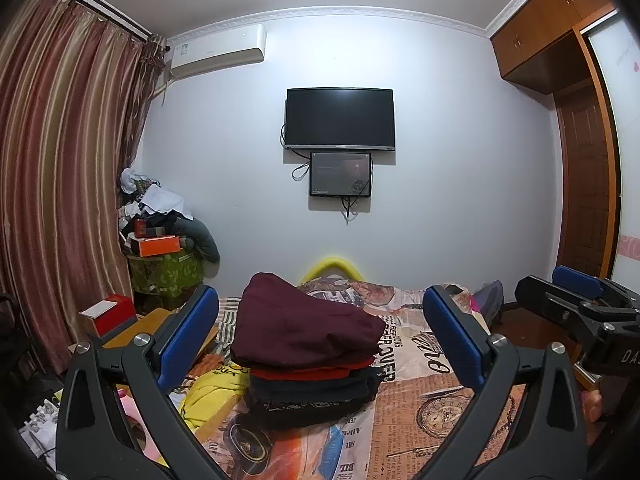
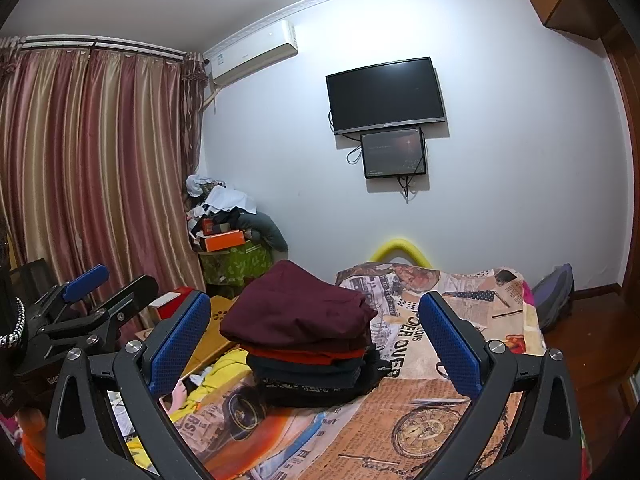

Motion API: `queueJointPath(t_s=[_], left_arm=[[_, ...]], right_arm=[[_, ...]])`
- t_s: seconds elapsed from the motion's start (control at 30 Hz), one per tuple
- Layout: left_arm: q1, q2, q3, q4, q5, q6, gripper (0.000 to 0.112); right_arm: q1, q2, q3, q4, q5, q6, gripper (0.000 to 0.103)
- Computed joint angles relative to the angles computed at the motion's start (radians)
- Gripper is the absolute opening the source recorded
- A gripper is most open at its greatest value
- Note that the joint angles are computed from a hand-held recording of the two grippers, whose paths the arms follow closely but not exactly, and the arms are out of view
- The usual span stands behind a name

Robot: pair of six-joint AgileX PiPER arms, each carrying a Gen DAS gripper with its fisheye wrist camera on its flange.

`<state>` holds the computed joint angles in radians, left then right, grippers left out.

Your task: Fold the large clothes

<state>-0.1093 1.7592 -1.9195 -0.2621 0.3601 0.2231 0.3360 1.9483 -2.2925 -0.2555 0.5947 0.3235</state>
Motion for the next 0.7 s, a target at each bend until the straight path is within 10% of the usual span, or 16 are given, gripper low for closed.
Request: queueJointPath(t_s=[0.7], left_arm=[[0.011,-0.001,-0.002,-0.084,0.019,0.068,0.103]], right_arm=[[-0.003,-0.012,0.035,-0.031,-0.017,0.038,0.103]])
